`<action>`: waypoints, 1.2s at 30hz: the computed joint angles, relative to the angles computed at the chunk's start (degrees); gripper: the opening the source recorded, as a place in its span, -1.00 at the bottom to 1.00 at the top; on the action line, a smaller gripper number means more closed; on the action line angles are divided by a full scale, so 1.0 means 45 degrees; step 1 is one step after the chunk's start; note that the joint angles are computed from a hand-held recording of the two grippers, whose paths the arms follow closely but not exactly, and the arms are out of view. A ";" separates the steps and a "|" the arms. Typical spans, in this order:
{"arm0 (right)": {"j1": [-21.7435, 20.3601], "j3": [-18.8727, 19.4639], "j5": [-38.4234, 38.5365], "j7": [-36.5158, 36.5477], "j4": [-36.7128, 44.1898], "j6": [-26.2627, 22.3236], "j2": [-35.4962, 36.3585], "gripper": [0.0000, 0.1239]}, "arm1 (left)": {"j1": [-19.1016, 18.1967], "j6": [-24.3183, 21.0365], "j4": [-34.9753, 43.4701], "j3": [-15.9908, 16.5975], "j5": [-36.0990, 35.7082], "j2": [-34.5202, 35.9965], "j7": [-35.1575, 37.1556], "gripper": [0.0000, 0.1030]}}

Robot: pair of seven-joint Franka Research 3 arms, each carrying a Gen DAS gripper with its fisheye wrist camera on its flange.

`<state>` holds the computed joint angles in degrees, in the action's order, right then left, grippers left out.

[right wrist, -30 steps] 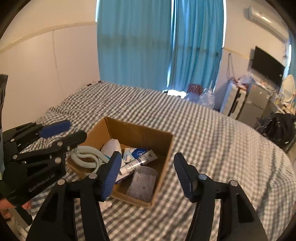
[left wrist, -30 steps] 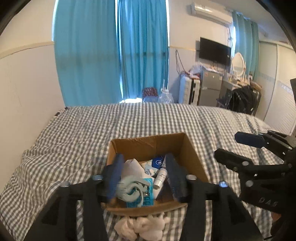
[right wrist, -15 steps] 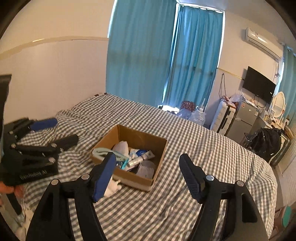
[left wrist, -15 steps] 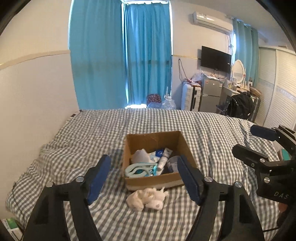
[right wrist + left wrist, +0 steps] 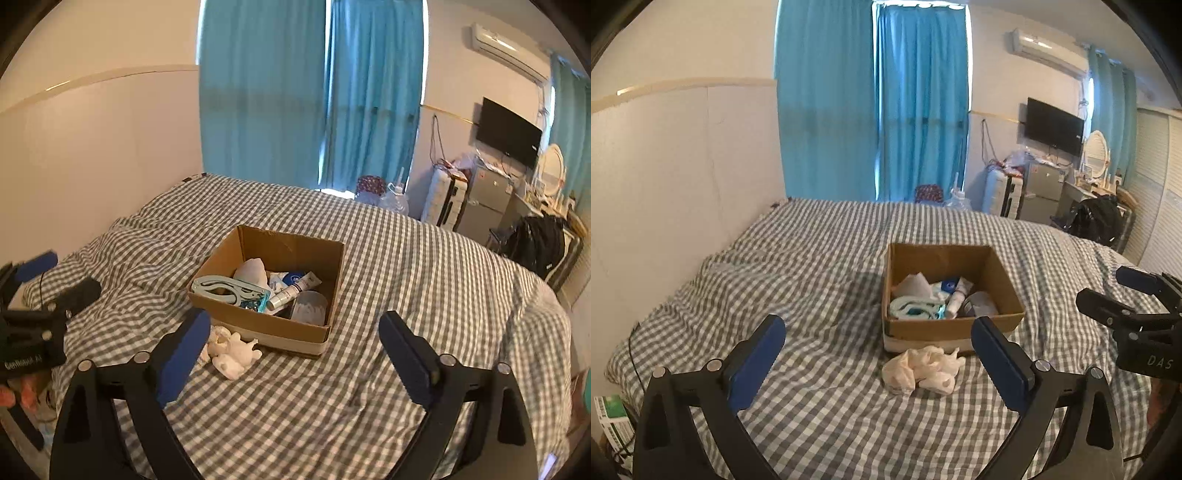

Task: Organize objects
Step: 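Grasp the white plush toy with the right gripper while the left grasps the lace cloth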

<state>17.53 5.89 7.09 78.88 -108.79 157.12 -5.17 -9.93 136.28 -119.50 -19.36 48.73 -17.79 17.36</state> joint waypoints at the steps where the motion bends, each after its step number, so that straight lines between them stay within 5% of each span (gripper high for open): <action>1: -0.0019 0.0041 -0.0155 0.0215 -0.0085 0.0121 0.0022 0.55 | 0.0035 0.0156 -0.0154 0.0041 0.0072 -0.0007 -0.0099 1.00; 6: 0.0065 0.0098 -0.0379 0.0607 -0.0323 0.0839 0.0442 0.61 | 0.0142 0.1169 -0.0783 0.0272 0.0353 0.0187 -0.0228 1.00; 18: 0.0323 -0.0079 -0.1355 0.0834 -0.0225 0.0696 0.1578 0.61 | 0.0763 0.3163 -0.1746 0.0566 0.1372 0.1037 -0.1803 1.00; 31: 0.0255 -0.0101 0.1056 -0.1759 0.0574 0.0210 0.3585 0.61 | -0.0161 0.2551 0.0672 0.1483 -0.0700 0.4900 0.1703 1.00; 34: 0.0240 -0.0269 0.1041 -0.1773 0.0589 0.0141 0.3852 0.61 | -0.0391 0.2400 0.1229 0.1742 -0.1375 0.5604 0.2483 0.88; 36: 0.0342 -0.0454 0.0598 -0.1580 0.0466 0.0293 0.3936 0.61 | -0.0470 0.2427 0.1393 0.1864 -0.1779 0.5836 0.2932 0.41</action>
